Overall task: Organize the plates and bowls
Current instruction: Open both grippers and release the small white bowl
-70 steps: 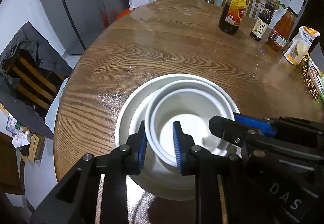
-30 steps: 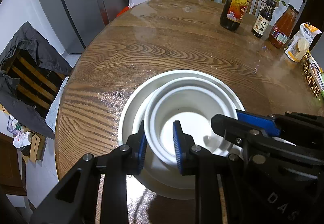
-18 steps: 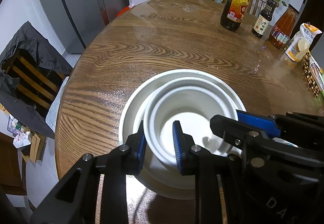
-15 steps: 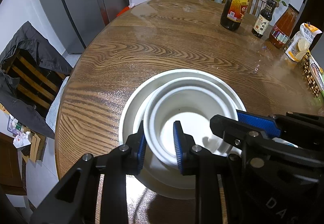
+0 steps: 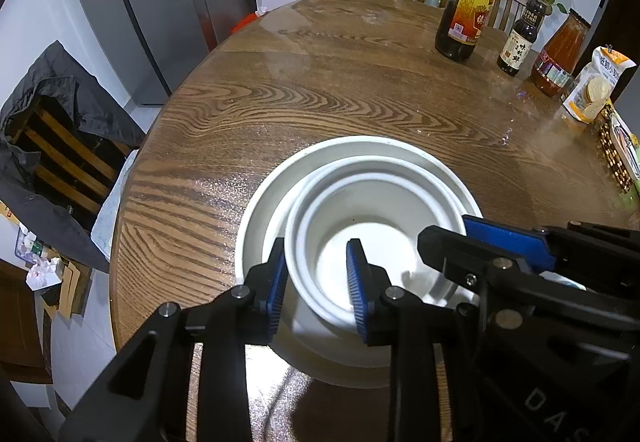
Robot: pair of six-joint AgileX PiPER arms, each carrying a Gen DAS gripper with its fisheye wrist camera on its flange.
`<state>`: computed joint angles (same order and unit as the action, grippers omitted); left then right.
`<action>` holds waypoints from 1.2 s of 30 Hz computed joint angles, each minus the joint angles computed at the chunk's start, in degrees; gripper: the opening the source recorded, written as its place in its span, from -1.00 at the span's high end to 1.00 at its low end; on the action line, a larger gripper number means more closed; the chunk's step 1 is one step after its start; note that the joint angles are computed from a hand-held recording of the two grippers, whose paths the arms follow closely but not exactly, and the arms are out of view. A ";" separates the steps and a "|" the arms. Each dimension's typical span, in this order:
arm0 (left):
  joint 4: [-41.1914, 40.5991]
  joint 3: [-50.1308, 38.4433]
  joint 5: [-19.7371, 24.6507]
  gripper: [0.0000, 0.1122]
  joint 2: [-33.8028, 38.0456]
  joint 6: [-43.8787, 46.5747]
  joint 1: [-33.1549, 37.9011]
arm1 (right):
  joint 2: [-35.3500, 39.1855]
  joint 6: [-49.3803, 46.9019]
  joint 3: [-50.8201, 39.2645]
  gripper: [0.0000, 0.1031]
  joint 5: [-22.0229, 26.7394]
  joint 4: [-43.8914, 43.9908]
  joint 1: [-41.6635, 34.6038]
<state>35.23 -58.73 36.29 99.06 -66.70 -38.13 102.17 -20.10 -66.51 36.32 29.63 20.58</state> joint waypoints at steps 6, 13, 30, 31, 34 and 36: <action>1.17 0.65 0.32 0.48 -0.84 -1.51 -0.49 | -0.72 0.18 0.40 0.61 -0.24 -0.22 0.11; 3.23 0.75 1.79 0.36 -1.18 -3.39 -1.48 | -1.44 1.16 0.93 0.61 -0.63 -1.17 0.25; 4.90 2.13 2.44 0.11 -2.39 -6.03 -1.63 | -2.51 2.14 1.47 0.61 -0.84 -2.41 0.65; 5.02 2.17 2.50 0.10 -2.44 -6.20 -1.69 | -2.51 1.99 1.49 0.61 -0.87 -2.29 0.62; 5.41 2.56 2.51 0.07 -2.77 -6.80 -1.74 | -2.72 1.96 1.68 0.61 -0.98 -2.19 0.54; 5.64 3.01 2.44 0.06 -3.14 -7.22 -1.73 | -2.79 1.89 1.70 0.60 -0.84 -2.07 0.47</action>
